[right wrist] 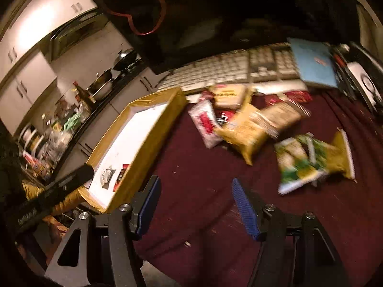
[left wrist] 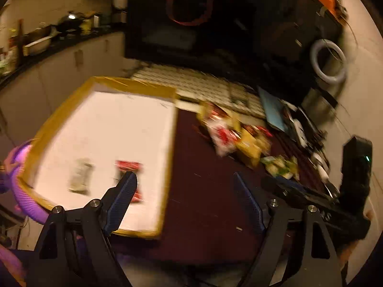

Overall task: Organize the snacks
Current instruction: 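Move both open tools back over the snack pile, then grasp the yellow cheese sandwich crackers with the left tool while the right tool grasps a green packet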

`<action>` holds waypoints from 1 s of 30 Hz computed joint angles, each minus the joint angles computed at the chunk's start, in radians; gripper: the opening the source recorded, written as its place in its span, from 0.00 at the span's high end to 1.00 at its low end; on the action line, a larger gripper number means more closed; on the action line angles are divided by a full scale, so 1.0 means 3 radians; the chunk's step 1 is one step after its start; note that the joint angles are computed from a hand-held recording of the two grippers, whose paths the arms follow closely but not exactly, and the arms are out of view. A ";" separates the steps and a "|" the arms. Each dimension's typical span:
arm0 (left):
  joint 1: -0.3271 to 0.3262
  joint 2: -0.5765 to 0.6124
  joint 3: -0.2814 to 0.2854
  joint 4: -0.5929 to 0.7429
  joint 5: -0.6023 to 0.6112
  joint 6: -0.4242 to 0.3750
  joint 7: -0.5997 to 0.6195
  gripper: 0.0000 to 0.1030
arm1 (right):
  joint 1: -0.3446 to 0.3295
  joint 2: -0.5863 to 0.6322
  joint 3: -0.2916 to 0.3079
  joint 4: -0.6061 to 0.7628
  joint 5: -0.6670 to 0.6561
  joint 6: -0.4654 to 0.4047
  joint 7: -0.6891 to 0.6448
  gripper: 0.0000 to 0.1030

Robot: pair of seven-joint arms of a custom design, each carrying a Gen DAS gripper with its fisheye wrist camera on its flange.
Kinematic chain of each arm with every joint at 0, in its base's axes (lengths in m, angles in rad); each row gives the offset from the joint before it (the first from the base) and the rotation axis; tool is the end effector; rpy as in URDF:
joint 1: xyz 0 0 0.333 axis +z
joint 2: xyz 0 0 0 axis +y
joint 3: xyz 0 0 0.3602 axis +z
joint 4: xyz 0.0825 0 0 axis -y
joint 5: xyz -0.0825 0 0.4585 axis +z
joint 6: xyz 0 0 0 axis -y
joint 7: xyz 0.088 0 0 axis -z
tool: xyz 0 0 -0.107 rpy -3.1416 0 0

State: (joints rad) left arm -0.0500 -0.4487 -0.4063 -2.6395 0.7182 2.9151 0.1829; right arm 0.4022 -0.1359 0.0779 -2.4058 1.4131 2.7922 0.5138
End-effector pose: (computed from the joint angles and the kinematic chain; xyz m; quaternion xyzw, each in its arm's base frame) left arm 0.4060 -0.2460 0.4361 -0.7268 0.5627 -0.3202 0.2292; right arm 0.5013 0.2100 0.3909 -0.7276 0.5436 0.0004 0.4186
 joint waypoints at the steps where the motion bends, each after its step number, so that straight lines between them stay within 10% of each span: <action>1: -0.0039 0.0074 -0.0003 0.0048 -0.0015 0.0005 0.0037 0.20 | -0.0012 -0.0011 -0.0010 -0.0015 -0.0018 -0.0006 0.0031 0.38; 28: -0.0536 0.0977 0.0266 0.0705 -0.0256 -0.0050 0.0655 0.20 | -0.0318 0.0048 -0.0228 -0.0105 0.0100 -0.0179 0.0209 0.38; 30: -0.0575 0.1055 0.0328 0.0774 -0.0330 -0.0090 0.0732 0.20 | -0.0332 0.0088 -0.0178 -0.0054 0.0113 -0.0082 0.0215 0.54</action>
